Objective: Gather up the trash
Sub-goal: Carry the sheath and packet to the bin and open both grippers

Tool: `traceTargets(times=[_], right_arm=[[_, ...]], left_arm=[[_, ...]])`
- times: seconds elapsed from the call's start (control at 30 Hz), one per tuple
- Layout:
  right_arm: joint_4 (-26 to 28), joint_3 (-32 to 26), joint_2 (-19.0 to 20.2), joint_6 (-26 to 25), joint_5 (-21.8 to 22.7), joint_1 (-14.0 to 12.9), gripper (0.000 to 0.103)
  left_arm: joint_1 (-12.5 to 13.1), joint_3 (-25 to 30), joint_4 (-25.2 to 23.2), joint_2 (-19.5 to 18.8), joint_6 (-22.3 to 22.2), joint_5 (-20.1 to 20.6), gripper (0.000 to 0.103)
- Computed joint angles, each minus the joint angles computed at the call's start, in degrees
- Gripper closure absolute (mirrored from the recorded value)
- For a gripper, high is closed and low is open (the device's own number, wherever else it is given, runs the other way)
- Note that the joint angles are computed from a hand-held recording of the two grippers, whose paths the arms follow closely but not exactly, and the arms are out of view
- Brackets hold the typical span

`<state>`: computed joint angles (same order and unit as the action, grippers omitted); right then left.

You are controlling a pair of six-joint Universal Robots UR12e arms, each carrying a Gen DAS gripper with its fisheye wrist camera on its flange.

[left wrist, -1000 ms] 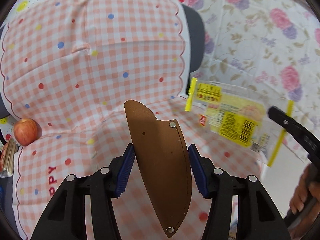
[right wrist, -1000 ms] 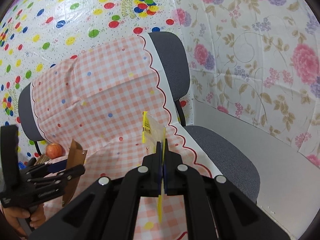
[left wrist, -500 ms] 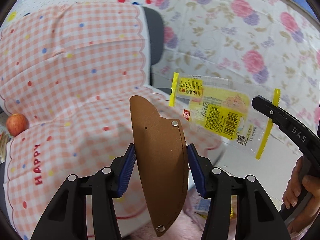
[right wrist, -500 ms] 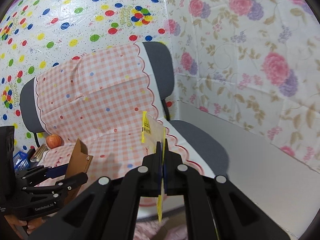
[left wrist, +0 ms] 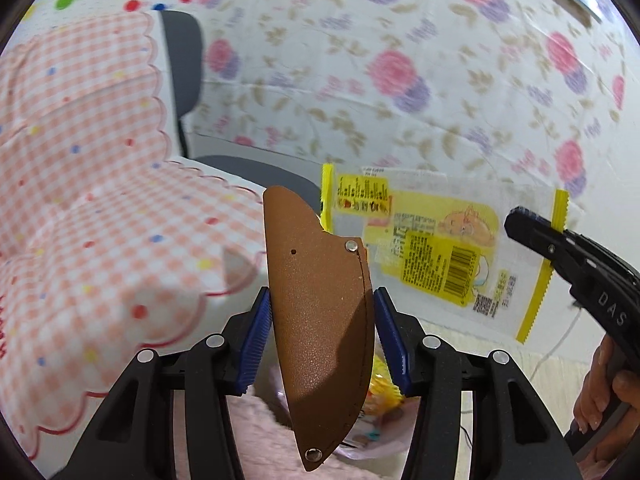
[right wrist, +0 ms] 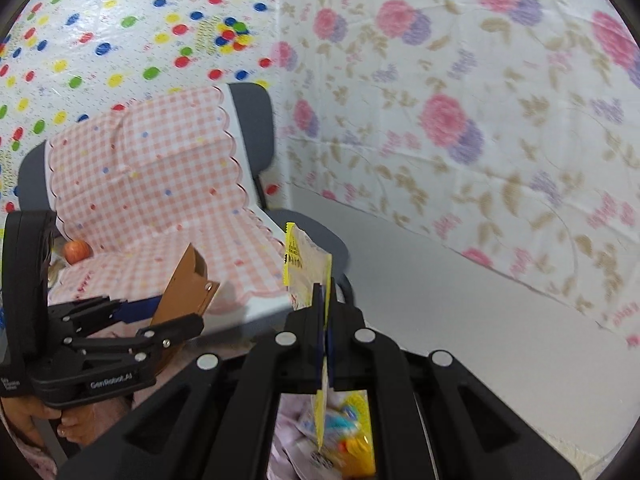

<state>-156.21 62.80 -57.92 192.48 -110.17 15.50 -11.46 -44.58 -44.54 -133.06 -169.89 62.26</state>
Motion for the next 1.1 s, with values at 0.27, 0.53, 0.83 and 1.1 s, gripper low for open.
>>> traceTargets(times=[0.27,0.53,0.83,1.1], right_arm=[[2.0,6.4,-3.2,4.4,-2.6,-0.2,0.101],[6.0,7.8,-3.1,7.9,-1.1,-1.4,0.101],[11.1,6.6,-0.3,12.3,3.5,-3.5,0.093],[12.2,6.5,-1.0,13.9,5.8,-4.1,0.068]], left_arm=[[-1.3,-2.5,0.3,0.2,2.7,-1.1,0.051],[-2.2,0.9,-5.2,-2.3,4.2,-1.5,0.051],[-3.3,9.9,-13.1,-7.9,5.4,1.0,0.028],[-2.2,8.9,-8.9,-6.4,2.2,4.7,0.027]])
